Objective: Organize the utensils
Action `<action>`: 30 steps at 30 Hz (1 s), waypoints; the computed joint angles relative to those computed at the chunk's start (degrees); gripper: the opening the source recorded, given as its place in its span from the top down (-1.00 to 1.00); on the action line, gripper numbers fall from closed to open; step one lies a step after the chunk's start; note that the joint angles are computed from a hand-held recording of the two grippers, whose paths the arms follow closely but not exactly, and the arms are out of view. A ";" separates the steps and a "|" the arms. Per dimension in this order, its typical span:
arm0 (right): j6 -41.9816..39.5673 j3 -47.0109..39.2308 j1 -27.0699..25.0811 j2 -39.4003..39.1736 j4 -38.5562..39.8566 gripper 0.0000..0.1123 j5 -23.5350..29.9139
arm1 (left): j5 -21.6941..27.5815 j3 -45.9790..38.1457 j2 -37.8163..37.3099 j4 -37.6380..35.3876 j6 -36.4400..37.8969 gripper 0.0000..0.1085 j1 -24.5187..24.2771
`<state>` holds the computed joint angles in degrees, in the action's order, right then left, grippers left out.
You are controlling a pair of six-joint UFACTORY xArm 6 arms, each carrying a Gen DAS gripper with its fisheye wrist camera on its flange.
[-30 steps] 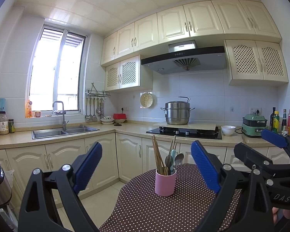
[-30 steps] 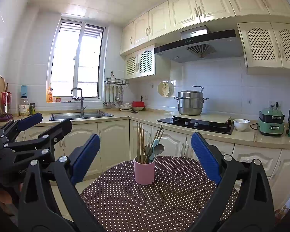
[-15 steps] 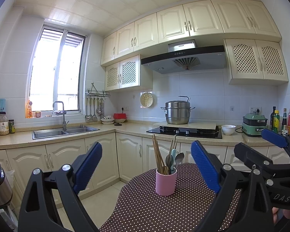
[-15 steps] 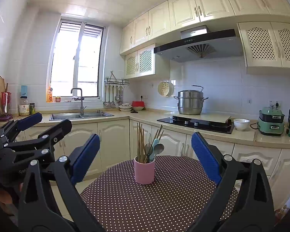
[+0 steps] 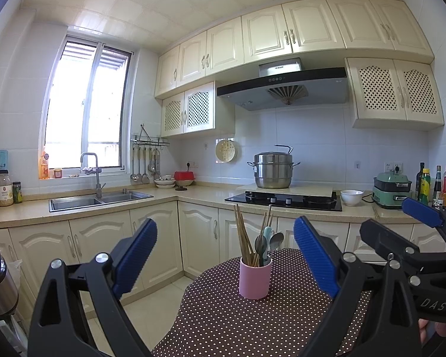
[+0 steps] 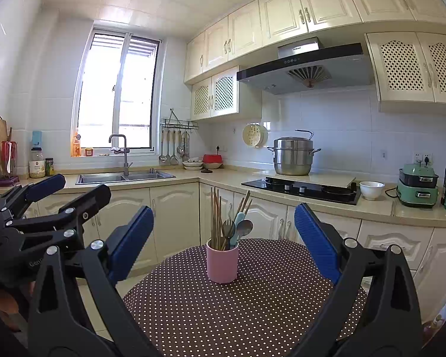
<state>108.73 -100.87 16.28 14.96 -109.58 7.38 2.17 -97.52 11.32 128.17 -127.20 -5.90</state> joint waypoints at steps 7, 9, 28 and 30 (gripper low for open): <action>0.54 -2.89 -0.79 2.60 0.41 -0.67 -1.29 | -0.08 -2.17 2.39 -4.67 5.44 -0.69 0.34; -0.01 -4.08 -1.10 3.67 1.28 -0.67 -1.84 | 0.26 -2.63 3.01 -6.10 7.12 -0.69 0.31; -29.30 -11.33 -3.43 14.34 33.18 -0.67 -5.09 | -1.19 -7.91 12.59 -42.12 43.31 -0.69 1.85; -37.20 -12.37 -3.55 16.45 41.26 -0.67 -4.68 | -0.72 -8.47 13.97 -47.17 48.35 -0.69 1.78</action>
